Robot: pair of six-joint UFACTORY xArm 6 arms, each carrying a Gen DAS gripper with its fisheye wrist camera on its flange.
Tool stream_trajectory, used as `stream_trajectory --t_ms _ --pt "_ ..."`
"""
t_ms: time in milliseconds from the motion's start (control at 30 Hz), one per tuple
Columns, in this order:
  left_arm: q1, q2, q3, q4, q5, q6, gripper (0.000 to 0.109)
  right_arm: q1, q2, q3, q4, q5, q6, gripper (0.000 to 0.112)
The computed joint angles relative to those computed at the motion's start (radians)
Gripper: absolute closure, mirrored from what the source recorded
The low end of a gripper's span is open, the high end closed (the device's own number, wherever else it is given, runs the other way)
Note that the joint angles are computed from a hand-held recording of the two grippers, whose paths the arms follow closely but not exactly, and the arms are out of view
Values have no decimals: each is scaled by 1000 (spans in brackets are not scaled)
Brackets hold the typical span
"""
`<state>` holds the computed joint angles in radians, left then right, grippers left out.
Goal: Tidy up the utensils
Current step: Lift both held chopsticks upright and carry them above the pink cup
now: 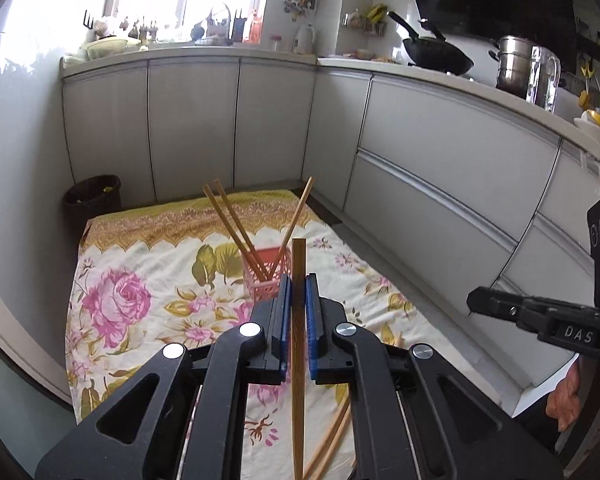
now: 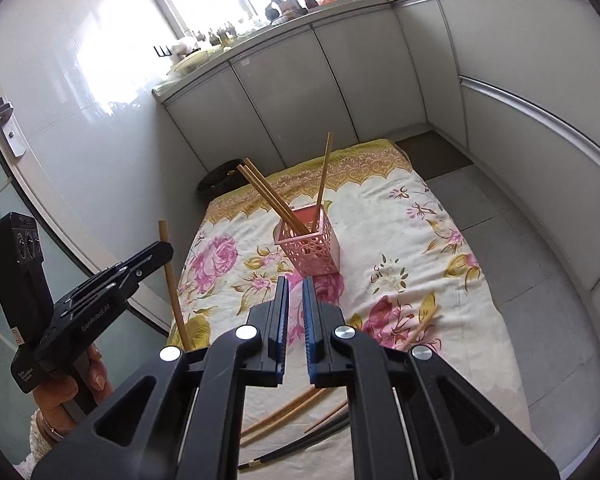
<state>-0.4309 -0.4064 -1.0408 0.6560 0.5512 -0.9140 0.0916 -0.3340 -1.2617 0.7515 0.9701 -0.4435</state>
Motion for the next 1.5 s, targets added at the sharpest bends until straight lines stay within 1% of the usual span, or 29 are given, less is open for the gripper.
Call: stream_trajectory --t_ms 67,100,133,167,200,233,267,300,333,400,433,567,667,700,767,800,833,867,900,933,1033,1100,1133,1200,1233,1333,1500 --pt "-8 5 -18 40 -1 -34 102 -25 23 -23 0 32 29 105" --pt "-10 6 -21 40 -6 -32 102 -38 42 -38 -10 51 52 105" --pt "-12 12 -28 30 -7 -22 102 -55 81 -73 -31 93 91 103" --pt "-14 16 -33 33 -4 -23 102 -78 135 -119 -45 155 145 103" --pt "-16 22 -38 36 -2 -25 102 -101 201 -174 -58 227 201 95" --pt "-18 25 -38 20 -5 -12 102 -121 283 -244 -86 313 259 80" --pt "-19 30 -40 3 -6 2 102 -137 347 -287 -105 360 310 75" --pt "-20 36 -39 6 -6 -2 102 -150 402 -317 -136 382 372 67" --pt "-19 41 -37 5 -11 -4 102 -155 459 -355 -178 413 421 65" --pt "-11 51 -30 -10 -32 -2 102 -163 564 -427 -235 468 515 65" --pt "-5 53 -24 -15 -46 -1 102 -168 601 -450 -240 486 549 65" --pt "21 58 5 -60 -99 38 102 -130 675 -519 -319 495 619 65" --pt "49 54 33 -113 -148 73 102 -80 727 -598 -410 521 669 71" --pt "58 50 43 -125 -157 81 102 -58 742 -617 -453 522 682 79" --pt "72 42 56 -146 -169 96 102 -9 747 -625 -546 480 695 101" --pt "77 40 58 -141 -173 90 102 10 747 -617 -574 466 692 100" --pt "84 33 66 -130 -184 77 102 30 718 -572 -606 412 697 100" --pt "90 28 73 -128 -196 70 102 47 696 -535 -618 373 672 100" --pt "98 22 81 -135 -211 67 102 58 661 -477 -615 314 652 100" --pt "104 17 89 -138 -224 65 102 65 618 -410 -592 241 626 101" --pt "121 -7 120 -87 -289 16 102 84 489 -243 -522 59 539 101" --pt "134 -19 143 -68 -357 -10 102 102 387 -130 -487 -72 454 101" --pt "140 -23 147 -38 -382 -38 102 109 336 -80 -465 -122 411 101" --pt "146 -24 148 20 -426 -84 102 116 252 -12 -416 -186 334 102" --pt "149 -24 144 69 -440 -130 102 120 224 12 -406 -222 308 102" --pt "151 -18 125 176 -472 -226 102 111 149 54 -348 -284 212 102" --pt "129 43 31 292 -412 -331 102 65 154 -15 -246 -269 122 103"
